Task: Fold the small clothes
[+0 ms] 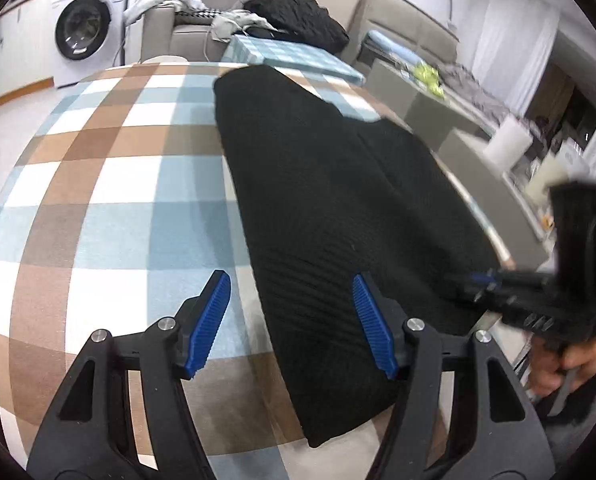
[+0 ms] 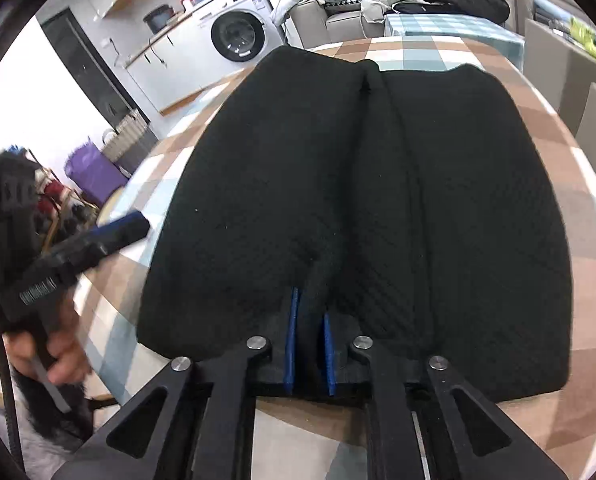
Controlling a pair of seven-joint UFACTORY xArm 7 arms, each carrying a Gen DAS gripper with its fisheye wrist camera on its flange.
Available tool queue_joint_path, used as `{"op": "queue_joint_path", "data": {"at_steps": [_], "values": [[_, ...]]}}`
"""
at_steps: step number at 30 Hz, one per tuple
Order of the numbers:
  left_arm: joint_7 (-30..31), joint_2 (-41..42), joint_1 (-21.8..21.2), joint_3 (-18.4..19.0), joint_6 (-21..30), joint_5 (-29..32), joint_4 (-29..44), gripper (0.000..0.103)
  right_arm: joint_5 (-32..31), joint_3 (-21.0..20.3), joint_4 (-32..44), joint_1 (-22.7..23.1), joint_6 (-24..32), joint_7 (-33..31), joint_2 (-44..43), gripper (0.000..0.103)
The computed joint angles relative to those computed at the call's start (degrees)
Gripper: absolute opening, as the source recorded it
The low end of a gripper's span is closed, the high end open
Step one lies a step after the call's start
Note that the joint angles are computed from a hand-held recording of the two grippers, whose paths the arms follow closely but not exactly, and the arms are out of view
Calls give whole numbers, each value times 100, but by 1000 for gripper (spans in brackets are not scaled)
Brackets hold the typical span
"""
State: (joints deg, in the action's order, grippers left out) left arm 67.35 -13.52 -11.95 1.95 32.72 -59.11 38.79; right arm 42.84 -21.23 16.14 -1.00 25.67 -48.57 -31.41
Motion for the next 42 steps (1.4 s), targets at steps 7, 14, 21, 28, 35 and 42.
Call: {"op": "queue_joint_path", "data": {"at_steps": [7,14,21,28,35,42], "values": [[-142,124,-83,-165,-215,277,-163,61,423,-268,406,220,-8,-431,360,42],[-163,314,-34,-79,42,211,4,62,767,-175,860,-160,-225,-672,959,42],[-244,490,74,-183,105,218,197,62,1633,-167,1087,-397,218,-1545,1423,12],[-294,468,100,-197,77,195,277,62,1225,425,523,-852,-107,-1207,379,4],[-388,764,89,-338,-57,264,520,62,575,296,449,-810,-315,-579,602,5],[-432,780,103,-408,-79,262,520,62,304,-109,544,-700,94,-357,416,10]]}}
